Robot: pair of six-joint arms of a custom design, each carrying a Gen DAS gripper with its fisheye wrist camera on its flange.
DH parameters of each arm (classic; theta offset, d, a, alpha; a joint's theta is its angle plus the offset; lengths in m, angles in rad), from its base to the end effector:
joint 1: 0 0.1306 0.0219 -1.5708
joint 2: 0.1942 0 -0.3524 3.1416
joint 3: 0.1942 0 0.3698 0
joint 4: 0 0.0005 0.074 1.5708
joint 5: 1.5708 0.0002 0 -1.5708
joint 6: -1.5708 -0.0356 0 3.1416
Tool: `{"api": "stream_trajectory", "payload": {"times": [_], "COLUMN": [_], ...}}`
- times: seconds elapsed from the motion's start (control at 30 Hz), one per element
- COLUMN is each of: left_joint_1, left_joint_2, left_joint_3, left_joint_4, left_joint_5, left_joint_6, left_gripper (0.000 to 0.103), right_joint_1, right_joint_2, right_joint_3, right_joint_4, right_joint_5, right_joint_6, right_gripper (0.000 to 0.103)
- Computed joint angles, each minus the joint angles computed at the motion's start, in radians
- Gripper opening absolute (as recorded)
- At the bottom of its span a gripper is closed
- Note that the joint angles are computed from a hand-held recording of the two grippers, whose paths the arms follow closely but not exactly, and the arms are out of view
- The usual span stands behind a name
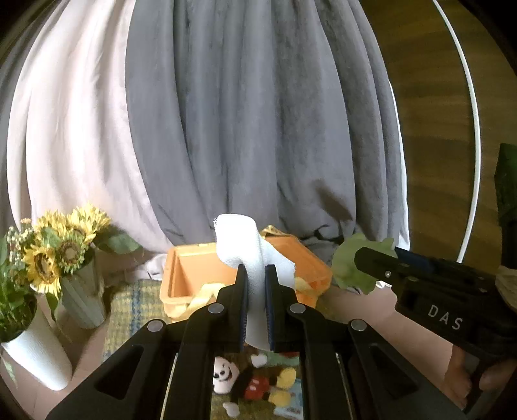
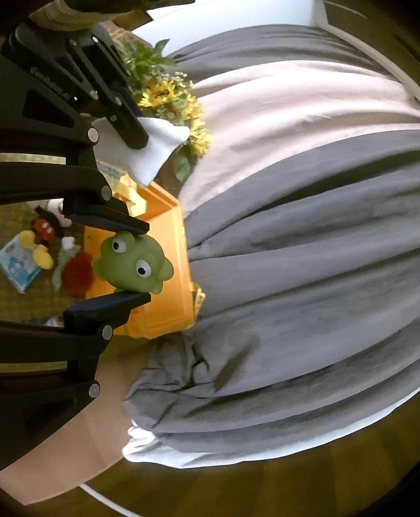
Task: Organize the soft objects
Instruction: 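Carry the white cloth and green frog with both tools over the basket, then open both tools to drop the cloth and frog into the basket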
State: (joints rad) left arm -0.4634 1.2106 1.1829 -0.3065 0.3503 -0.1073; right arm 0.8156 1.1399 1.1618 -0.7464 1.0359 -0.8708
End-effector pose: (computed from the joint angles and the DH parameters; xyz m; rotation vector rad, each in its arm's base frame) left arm 0.3832 -0.2057 0.4325 0.7684 1.7652 -0.5733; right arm 0.2817 0.2538 0.4201 0.5274 1.8422 -0.0792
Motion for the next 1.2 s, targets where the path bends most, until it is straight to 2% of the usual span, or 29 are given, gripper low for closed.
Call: {"api": "stream_trajectory", "payload": {"times": [0.27, 0.53, 0.83, 1.2], "left_joint_1": [-0.016, -0.023, -0.040, -0.059], "left_joint_2": [0.068, 0.152, 0.262, 0.410], "left_joint_3": [0.068, 0.152, 0.264, 0.409], "left_joint_4": [0.027, 0.034, 0.023, -0.034], "left_joint_5": [-0.016, -0.027, -0.048, -0.098], "left_joint_6": [0.000, -0.001, -0.004, -0.030], "left_gripper": [0.011, 0.011, 0.011, 0.011], "right_joint_1": [-0.053, -0.138, -0.217, -0.355], "right_joint_2": [-0.009, 0.011, 0.057, 0.124], "right_joint_3": [-0.004, 0.012, 0.046, 0.076], "right_joint_4": [0.115, 0.199, 0.224, 0.251], "right_joint_5": [-0.016, -0.098, -0.170, -0.328], "right_joint_6": [0.134, 0.236, 0.272, 0.310], "right_gripper": [0.037, 0.037, 0.037, 0.037]}}
